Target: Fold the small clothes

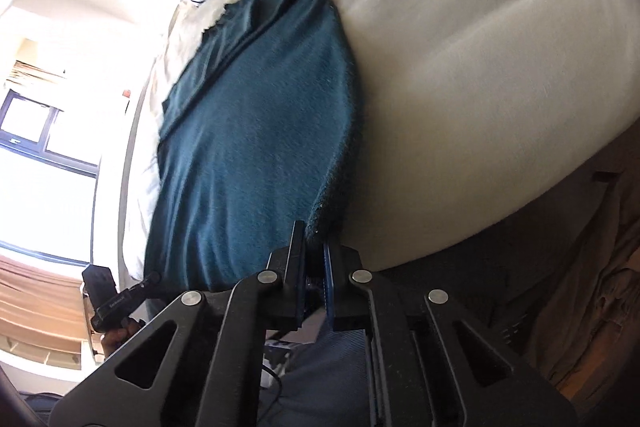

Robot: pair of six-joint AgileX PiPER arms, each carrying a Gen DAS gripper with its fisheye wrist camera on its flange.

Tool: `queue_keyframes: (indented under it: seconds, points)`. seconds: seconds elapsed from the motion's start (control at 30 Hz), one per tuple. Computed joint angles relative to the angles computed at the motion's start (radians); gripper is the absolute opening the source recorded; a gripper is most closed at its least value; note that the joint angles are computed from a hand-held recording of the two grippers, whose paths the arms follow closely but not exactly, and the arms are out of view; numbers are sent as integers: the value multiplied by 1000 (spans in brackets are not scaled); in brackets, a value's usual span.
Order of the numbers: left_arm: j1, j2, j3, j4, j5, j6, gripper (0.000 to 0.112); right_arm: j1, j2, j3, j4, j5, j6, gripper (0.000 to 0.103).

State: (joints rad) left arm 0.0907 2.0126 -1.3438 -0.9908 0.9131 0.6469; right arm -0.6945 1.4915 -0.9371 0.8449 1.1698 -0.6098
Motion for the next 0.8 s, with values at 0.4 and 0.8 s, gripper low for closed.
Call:
queue_keyframes:
  seconds: [0.4, 0.8]
  points:
    - [101, 108, -165, -328, 205, -4, 7, 82, 81, -140, 266, -33, 17, 6]
    - [74, 401, -771, -340, 220, -342, 7, 216, 370, -580, 250, -176, 198, 6]
